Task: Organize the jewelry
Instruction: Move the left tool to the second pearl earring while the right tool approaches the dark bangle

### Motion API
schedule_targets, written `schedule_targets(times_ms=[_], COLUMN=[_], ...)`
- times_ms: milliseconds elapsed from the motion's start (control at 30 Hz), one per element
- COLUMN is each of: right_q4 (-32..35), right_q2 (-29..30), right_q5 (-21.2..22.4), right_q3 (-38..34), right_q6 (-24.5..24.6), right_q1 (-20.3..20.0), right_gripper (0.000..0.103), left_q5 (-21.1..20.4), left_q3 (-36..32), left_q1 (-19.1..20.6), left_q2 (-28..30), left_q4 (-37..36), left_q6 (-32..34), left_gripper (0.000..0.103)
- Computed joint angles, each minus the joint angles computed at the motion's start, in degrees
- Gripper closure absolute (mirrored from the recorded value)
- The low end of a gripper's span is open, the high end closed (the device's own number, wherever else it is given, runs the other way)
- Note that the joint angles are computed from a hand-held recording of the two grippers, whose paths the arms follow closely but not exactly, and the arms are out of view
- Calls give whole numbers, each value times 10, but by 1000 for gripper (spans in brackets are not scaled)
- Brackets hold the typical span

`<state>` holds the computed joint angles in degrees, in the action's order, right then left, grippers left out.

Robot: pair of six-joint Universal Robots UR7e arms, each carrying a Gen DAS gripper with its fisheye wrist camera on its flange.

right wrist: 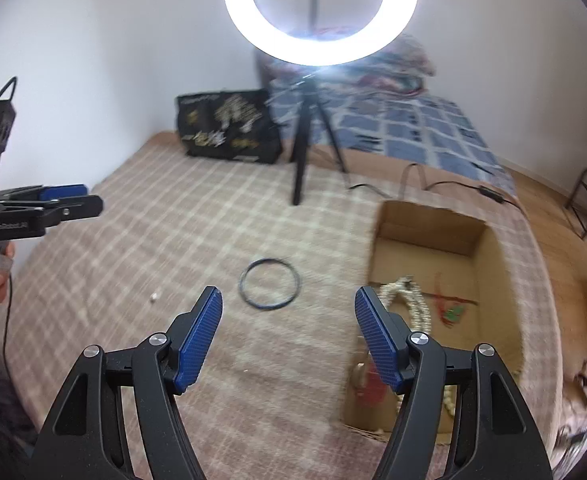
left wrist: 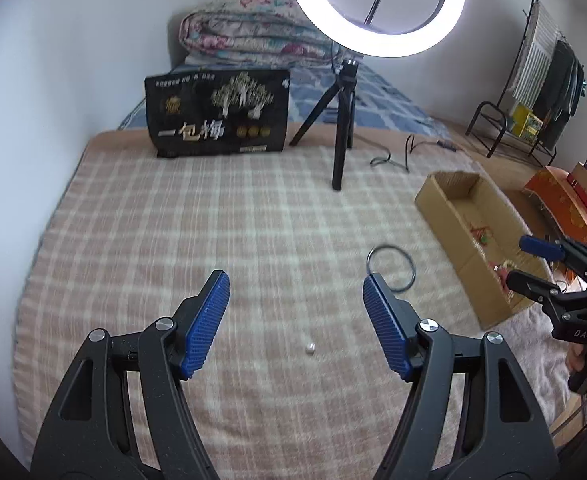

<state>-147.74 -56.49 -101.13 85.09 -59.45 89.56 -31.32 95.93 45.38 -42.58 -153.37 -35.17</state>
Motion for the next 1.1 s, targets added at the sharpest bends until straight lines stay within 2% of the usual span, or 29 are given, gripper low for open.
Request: schedule_targets(times_ms=[100,167,233,333,400,433,467,567,600,667,1100], right_q4=[25,53,73,91,124,138,145,136,137,148,184], right_q2=[17,27,41,62,78,88,97,114,120,129,157], right_q5=[-23,-25,-34,-58,-76,-91,-103,-134,-144,-150,-142], right_q3=[-14,-26,-40,-54,-74,-83,-90,-91,-95,-107,-151], right_q6=[-16,-19,-33,-50,-47,-44,-42,-56,-58,-54,-33], right_q1=[8,10,15,25,29,32,34,36,37,35,29], right_gripper=[34,35,35,36,57,62,66,69,76,80,83], left_q5=[-11,-17,-28,-51,-69,-76,-86,-107,-112,-120,-123], left_q3=[16,25,30,34,32,32,32,25,22,15,-20], left_q1=[1,1,3,10,16,19,22,35,39,46,67], left_q2=[-2,0,2,10,16,19,21,29,31,36,61], left_q4=[2,0,7,13,18,18,13,14,14,13,24], left_q6=[-18,-28,-38,-54,-59,-62,-65,-76,-78,-79,-71], left_gripper=[32,37,48,56,63,66,66,66,66,66,74])
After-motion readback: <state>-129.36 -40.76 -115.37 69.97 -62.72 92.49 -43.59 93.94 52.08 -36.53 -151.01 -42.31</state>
